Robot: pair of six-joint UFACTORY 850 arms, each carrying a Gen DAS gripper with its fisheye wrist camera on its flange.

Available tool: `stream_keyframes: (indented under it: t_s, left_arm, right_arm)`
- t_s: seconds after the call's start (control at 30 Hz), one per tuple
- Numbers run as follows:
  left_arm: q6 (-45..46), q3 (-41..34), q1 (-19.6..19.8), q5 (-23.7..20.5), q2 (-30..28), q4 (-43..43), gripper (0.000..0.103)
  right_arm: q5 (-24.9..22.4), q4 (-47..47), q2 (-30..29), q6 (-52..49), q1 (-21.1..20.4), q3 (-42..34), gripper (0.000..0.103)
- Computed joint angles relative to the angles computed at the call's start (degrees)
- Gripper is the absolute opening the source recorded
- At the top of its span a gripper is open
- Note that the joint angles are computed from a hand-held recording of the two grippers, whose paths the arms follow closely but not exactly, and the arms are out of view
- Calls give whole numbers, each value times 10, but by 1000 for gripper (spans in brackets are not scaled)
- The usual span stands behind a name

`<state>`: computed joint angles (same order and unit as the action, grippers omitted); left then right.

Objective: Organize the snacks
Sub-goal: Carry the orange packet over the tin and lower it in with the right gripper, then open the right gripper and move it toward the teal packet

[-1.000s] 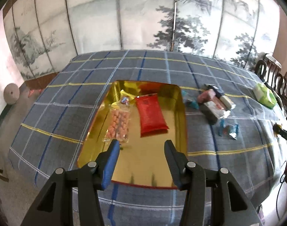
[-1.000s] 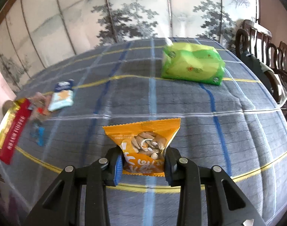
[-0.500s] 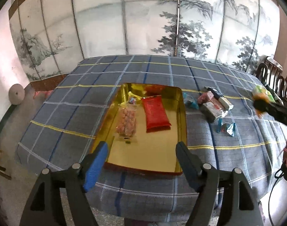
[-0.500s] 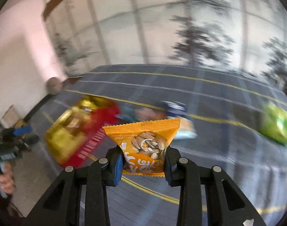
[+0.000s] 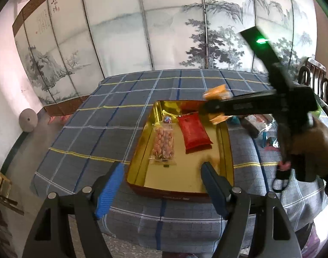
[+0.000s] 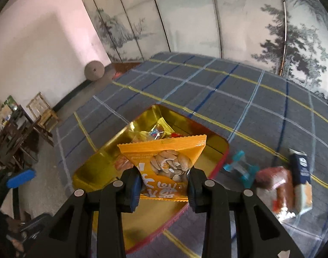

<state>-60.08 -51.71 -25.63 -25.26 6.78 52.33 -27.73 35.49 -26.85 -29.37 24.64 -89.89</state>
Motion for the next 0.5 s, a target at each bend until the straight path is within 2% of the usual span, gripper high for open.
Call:
stream_keyframes:
  t_s: [0.23,0.5]
  left_arm:
    - [29,-10,11,-3,-16,-26,76]
    - [72,-11,23,5,-23,-68,76]
  right_arm:
    - [-34,-74,-72,75,12,-84,32]
    - [-53,-105,-106,106,17,-123,33]
